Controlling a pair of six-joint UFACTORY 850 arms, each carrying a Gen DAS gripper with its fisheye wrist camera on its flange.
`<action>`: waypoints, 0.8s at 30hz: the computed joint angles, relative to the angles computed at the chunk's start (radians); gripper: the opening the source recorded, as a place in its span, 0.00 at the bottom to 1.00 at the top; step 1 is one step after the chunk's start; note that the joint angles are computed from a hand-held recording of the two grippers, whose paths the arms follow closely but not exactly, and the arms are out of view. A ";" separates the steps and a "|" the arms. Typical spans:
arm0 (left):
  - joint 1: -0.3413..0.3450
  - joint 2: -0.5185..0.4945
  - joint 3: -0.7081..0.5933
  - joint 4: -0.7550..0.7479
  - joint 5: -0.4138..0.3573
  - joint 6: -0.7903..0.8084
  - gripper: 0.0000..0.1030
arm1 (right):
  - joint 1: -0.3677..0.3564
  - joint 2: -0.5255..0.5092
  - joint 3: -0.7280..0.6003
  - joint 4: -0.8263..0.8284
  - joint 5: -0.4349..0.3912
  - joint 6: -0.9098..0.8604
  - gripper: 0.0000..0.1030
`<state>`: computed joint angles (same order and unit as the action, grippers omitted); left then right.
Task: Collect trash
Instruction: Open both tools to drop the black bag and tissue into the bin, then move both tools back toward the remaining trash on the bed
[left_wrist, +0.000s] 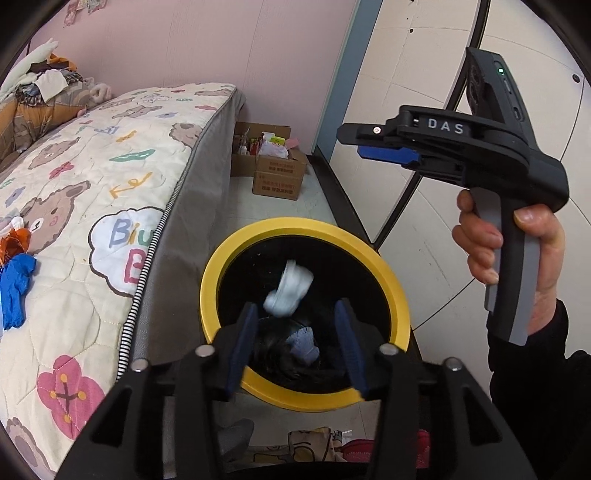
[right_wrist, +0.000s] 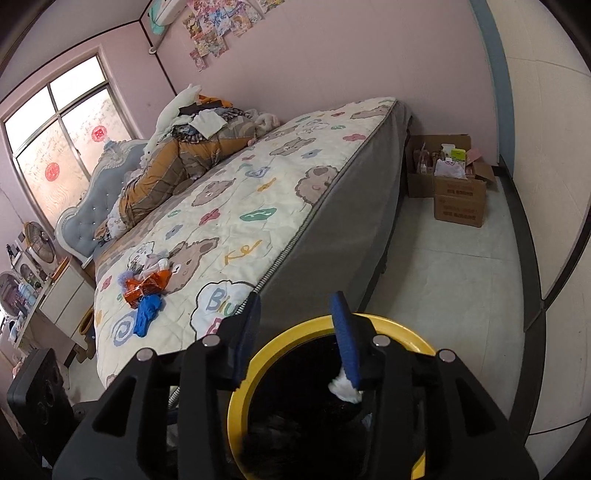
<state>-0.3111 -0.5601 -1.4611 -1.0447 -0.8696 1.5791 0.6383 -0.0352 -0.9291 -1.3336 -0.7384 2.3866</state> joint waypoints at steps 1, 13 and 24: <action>0.002 0.004 0.005 -0.013 0.001 0.011 0.52 | 0.000 0.003 0.002 -0.001 -0.005 0.007 0.42; 0.044 -0.002 -0.030 -0.146 0.060 -0.005 0.86 | 0.029 -0.006 -0.019 -0.034 -0.136 0.011 0.73; 0.082 0.003 -0.043 -0.303 0.156 0.117 0.92 | 0.032 -0.064 -0.086 -0.131 -0.112 0.025 0.90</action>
<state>-0.2289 -0.5568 -1.5037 -1.3474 -0.7132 1.6964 0.6701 -0.0994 -1.0148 -1.4643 -0.8499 2.4117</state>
